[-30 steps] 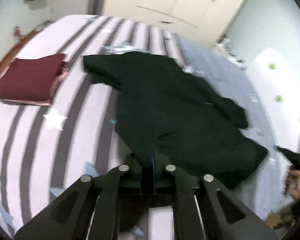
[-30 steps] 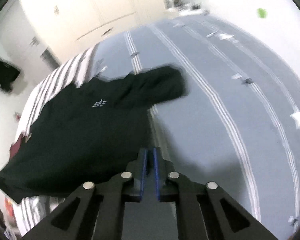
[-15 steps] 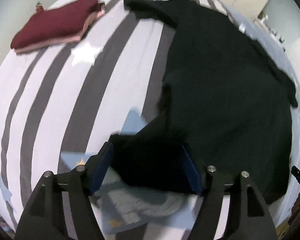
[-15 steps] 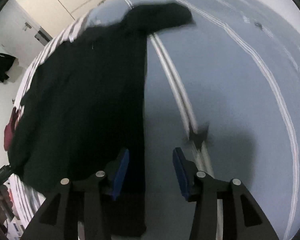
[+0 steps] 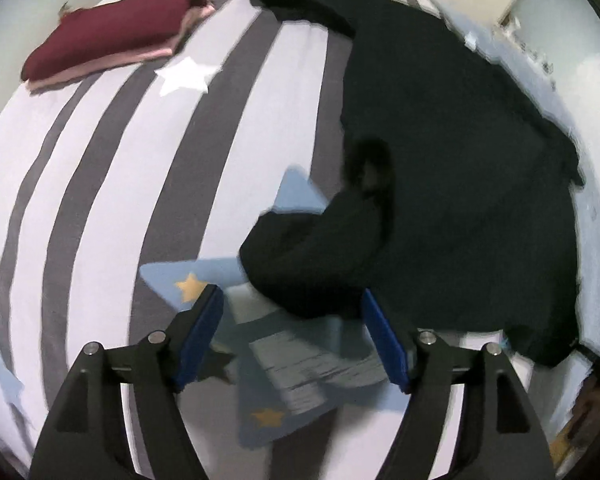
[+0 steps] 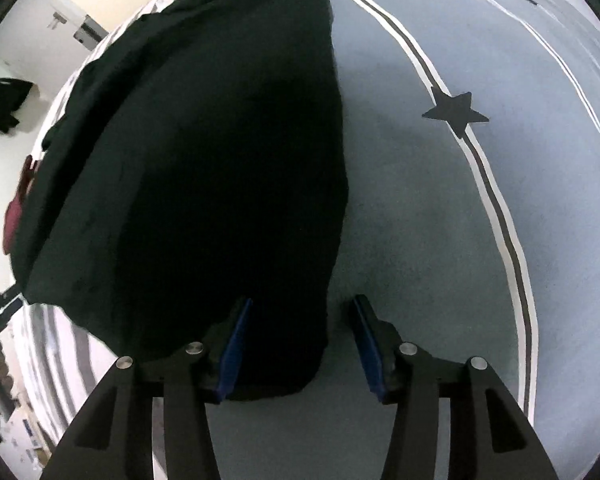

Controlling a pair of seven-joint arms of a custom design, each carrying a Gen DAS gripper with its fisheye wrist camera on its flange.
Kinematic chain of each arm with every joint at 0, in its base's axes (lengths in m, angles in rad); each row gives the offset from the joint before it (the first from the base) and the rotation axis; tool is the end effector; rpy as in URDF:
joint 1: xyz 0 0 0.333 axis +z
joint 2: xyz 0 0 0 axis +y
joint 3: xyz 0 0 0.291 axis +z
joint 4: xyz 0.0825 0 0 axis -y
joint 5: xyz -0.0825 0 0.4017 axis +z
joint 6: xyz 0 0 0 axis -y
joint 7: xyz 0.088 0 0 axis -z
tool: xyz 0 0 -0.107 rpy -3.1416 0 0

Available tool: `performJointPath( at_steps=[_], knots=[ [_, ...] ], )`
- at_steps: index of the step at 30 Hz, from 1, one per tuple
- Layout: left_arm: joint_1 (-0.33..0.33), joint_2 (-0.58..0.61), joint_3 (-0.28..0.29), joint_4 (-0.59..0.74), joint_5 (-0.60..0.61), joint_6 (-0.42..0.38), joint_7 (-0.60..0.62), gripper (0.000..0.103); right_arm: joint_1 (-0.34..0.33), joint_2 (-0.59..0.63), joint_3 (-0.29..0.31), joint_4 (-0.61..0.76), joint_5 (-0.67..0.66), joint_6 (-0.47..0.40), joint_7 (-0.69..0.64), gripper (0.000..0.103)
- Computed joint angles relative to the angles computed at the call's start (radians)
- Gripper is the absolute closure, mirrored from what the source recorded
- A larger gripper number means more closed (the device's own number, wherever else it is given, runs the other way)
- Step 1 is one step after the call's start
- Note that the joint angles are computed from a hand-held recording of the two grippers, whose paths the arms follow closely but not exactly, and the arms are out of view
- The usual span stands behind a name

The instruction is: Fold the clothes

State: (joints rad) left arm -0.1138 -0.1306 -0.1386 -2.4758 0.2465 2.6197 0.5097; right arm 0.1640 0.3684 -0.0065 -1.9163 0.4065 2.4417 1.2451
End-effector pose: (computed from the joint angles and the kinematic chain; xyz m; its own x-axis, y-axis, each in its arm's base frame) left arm 0.4848 -0.1302 0.3300 0.5538 -0.8236 0.1224 -0.7744 -0.5634 -0.2879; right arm 0.6350 0.1017 0.2823 0.2091 -0.9465 -0.2459 -0.9665 -0.1618 -0.1991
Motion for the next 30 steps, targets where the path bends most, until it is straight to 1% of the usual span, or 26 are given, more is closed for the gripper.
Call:
performJointPath(
  at_steps=[1, 2, 3, 4, 5, 7, 8, 9, 10, 11, 12, 14, 16, 19, 20, 23, 25, 27, 29, 30],
  knots=[
    [0.0, 0.003, 0.002, -0.003, 0.001, -0.002, 0.014, 0.034, -0.002, -0.005, 0.003, -0.009, 0.008, 0.009, -0.006, 0.064],
    [0.003, 0.007, 0.005, -0.007, 0.001, 0.018, 0.019, 0.034, -0.009, -0.011, 0.008, -0.015, 0.026, 0.011, -0.02, 0.072],
    [0.008, 0.017, 0.009, -0.008, 0.001, 0.053, 0.019, 0.034, -0.015, -0.017, 0.013, -0.021, 0.043, 0.013, -0.034, 0.091],
    [0.018, 0.038, 0.009, 0.008, 0.029, 0.074, 0.007, 0.034, -0.018, -0.024, 0.015, -0.028, 0.055, 0.014, -0.047, 0.095],
    [0.028, 0.062, 0.007, 0.031, 0.067, 0.076, -0.007, 0.034, -0.02, -0.033, 0.017, -0.035, 0.063, 0.015, -0.059, 0.095],
    [0.038, 0.109, 0.011, 0.064, 0.087, 0.11, 0.016, 0.035, -0.019, -0.052, 0.015, -0.048, 0.064, 0.022, -0.075, 0.096],
    [0.042, 0.126, 0.012, 0.072, 0.063, 0.138, 0.043, 0.04, -0.018, -0.061, 0.014, -0.052, 0.065, 0.024, -0.078, 0.096],
    [0.043, 0.139, 0.009, 0.075, -0.031, 0.17, 0.126, 0.073, -0.019, -0.071, 0.013, -0.056, 0.068, 0.026, -0.079, 0.097],
    [0.043, 0.14, -0.001, 0.074, -0.157, 0.199, 0.241, 0.09, -0.021, -0.083, 0.012, -0.061, 0.073, 0.026, -0.085, 0.097],
    [0.038, 0.12, -0.009, 0.06, -0.217, 0.224, 0.3, 0.091, -0.023, -0.096, 0.011, -0.066, 0.075, 0.025, -0.094, 0.097],
    [0.03, 0.094, -0.014, 0.041, -0.239, 0.245, 0.325, 0.091, -0.026, -0.112, 0.01, -0.074, 0.075, 0.025, -0.107, 0.097],
    [0.0, 0.004, -0.02, -0.018, -0.247, 0.255, 0.31, 0.092, -0.033, -0.148, 0.009, -0.092, 0.079, 0.023, -0.143, 0.097],
    [-0.051, -0.091, -0.018, -0.081, -0.269, 0.23, 0.272, 0.092, -0.04, -0.175, 0.002, -0.097, 0.075, 0.017, -0.163, 0.098],
    [-0.128, -0.257, -0.049, -0.174, -0.268, 0.136, 0.146, 0.093, -0.067, -0.19, -0.019, -0.08, 0.067, -0.017, -0.192, 0.098],
    [-0.154, -0.301, -0.053, -0.2, -0.277, 0.118, 0.103, 0.093, -0.081, -0.211, -0.027, -0.102, 0.069, -0.027, -0.214, 0.098],
    [-0.239, -0.417, -0.101, -0.259, -0.291, 0.035, -0.064, 0.094, -0.117, -0.291, -0.051, -0.184, 0.052, -0.061, -0.278, 0.098],
    [-0.308, -0.418, -0.113, -0.253, -0.301, -0.033, -0.122, 0.094, -0.141, -0.314, -0.067, -0.206, 0.019, -0.109, -0.311, 0.098],
    [-0.381, -0.384, -0.115, -0.231, -0.319, -0.106, -0.163, 0.092, -0.163, -0.337, -0.08, -0.242, -0.011, -0.146, -0.343, 0.098],
    [-0.426, -0.339, -0.112, -0.215, -0.328, -0.164, -0.2, 0.084, -0.181, -0.348, -0.088, -0.274, -0.048, -0.172, -0.367, 0.098],
    [-0.439, -0.323, -0.12, -0.204, -0.327, -0.2, -0.227, 0.076, -0.188, -0.352, -0.091, -0.29, -0.069, -0.177, -0.374, 0.097]
  ],
)
